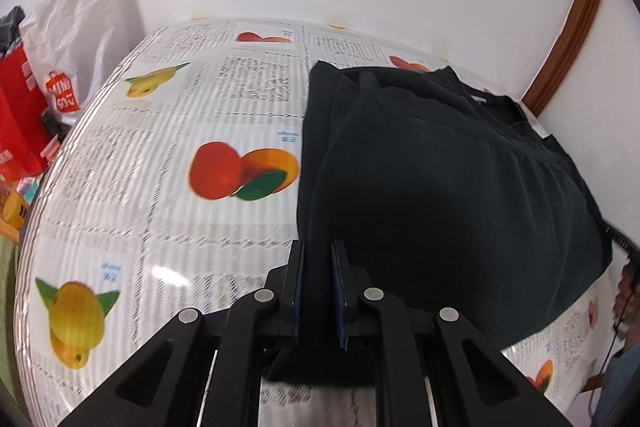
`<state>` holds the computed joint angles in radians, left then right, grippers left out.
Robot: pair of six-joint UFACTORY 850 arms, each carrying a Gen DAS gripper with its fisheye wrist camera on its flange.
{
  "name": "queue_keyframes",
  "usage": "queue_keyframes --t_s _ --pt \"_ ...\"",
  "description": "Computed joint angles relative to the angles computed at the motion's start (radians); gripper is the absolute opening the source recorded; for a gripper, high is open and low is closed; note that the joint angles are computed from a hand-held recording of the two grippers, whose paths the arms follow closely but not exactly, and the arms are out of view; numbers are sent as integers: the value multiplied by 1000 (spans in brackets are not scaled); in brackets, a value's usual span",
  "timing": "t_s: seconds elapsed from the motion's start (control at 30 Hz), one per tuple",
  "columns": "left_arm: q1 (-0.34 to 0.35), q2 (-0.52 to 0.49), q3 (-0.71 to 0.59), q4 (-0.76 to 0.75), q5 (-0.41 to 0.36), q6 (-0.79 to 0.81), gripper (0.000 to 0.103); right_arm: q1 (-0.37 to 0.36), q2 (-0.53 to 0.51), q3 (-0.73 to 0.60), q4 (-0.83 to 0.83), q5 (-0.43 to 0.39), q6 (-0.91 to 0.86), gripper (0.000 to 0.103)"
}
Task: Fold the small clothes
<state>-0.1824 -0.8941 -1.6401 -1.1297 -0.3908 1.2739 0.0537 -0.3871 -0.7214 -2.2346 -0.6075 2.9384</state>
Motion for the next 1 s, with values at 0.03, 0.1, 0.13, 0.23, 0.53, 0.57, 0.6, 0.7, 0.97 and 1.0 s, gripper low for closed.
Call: queue_keyframes --t_s 0.03,0.1,0.13,0.23,0.53,0.57,0.6,0.7,0.97,1.0 --pt "7 11 14 -13 -6 17 13 9 -13 -4 41 -1 -28 34" --pt "20 37 53 -69 -8 85 13 14 -35 -12 142 13 -80 36" --pt "28 52 75 -98 -6 125 13 20 -31 -2 173 5 -82 38" --pt "48 92 139 -182 22 247 13 46 8 18 331 -16 -137 39" --pt "112 138 243 -253 97 362 34 255 18 -114 441 -110 -317 50" --pt "117 140 249 -233 101 346 34 281 -19 -170 441 -96 -356 51" --pt "124 141 256 -224 107 345 34 298 -48 -212 447 -87 -388 51" --pt "138 152 287 -289 140 416 48 361 -172 -398 452 -42 -499 51" --pt "170 160 318 -550 179 700 49 456 -377 -738 509 44 -729 52" --pt "172 157 312 -544 181 690 50 465 -397 -768 537 63 -785 52"
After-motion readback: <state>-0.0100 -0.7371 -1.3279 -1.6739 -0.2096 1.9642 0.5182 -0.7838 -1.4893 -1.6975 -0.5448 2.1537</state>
